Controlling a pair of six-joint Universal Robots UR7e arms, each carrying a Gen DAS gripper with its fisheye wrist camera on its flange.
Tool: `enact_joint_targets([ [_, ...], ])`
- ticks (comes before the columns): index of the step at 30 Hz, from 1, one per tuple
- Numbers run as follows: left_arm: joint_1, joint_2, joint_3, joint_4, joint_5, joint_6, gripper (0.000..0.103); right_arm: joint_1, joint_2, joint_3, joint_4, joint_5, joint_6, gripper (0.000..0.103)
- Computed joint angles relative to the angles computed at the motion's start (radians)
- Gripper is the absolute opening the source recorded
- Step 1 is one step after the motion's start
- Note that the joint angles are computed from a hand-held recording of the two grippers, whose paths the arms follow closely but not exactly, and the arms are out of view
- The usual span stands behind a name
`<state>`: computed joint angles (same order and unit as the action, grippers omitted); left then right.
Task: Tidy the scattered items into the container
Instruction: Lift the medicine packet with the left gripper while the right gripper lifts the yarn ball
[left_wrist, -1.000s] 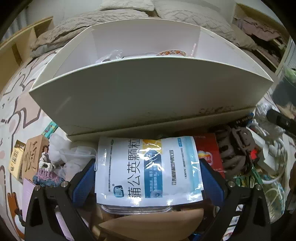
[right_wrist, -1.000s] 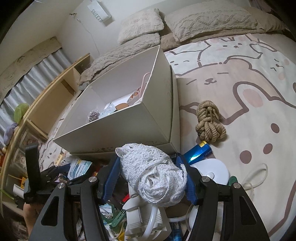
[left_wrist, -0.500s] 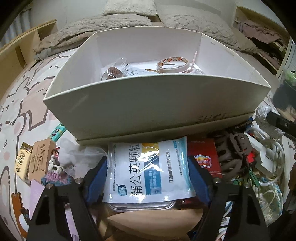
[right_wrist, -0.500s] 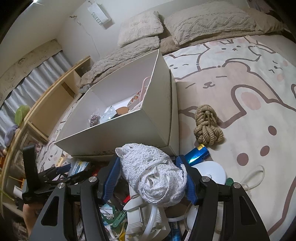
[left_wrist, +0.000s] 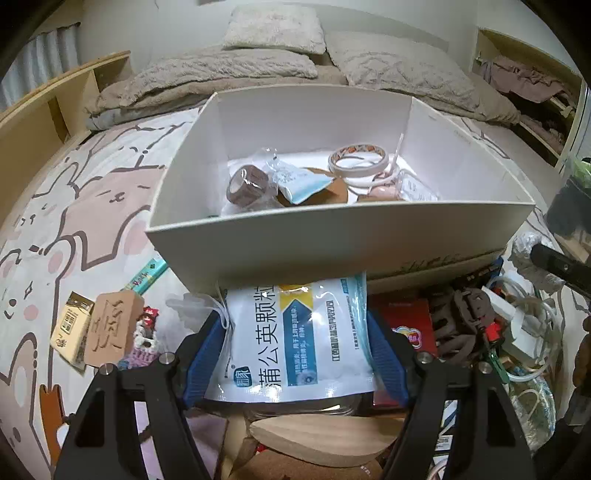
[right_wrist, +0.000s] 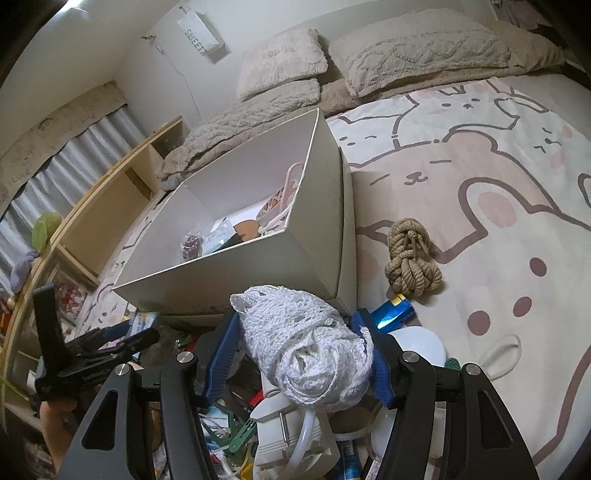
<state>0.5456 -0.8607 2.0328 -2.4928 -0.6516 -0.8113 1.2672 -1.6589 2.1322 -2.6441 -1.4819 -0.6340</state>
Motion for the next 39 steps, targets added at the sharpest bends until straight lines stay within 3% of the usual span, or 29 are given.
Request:
enact_joint_targets([
  [22,-0.102,-0.074,0.06,-0.156,0.113,0.031,0.075,0.018,-0.083,0.007,0.034,0.102,-0.041,0.063],
  [28,-0.129,-0.064,0.051,-0.233,0.131,0.08,0.075,0.037,-0.103,-0.005,0.07,0.148,-0.042,0.063],
  [39,-0.142,-0.014,-0.038,-0.35,0.14,0.27,0.075,0.112,-0.1,-0.05,0.084,0.187,-0.015,0.063],
])
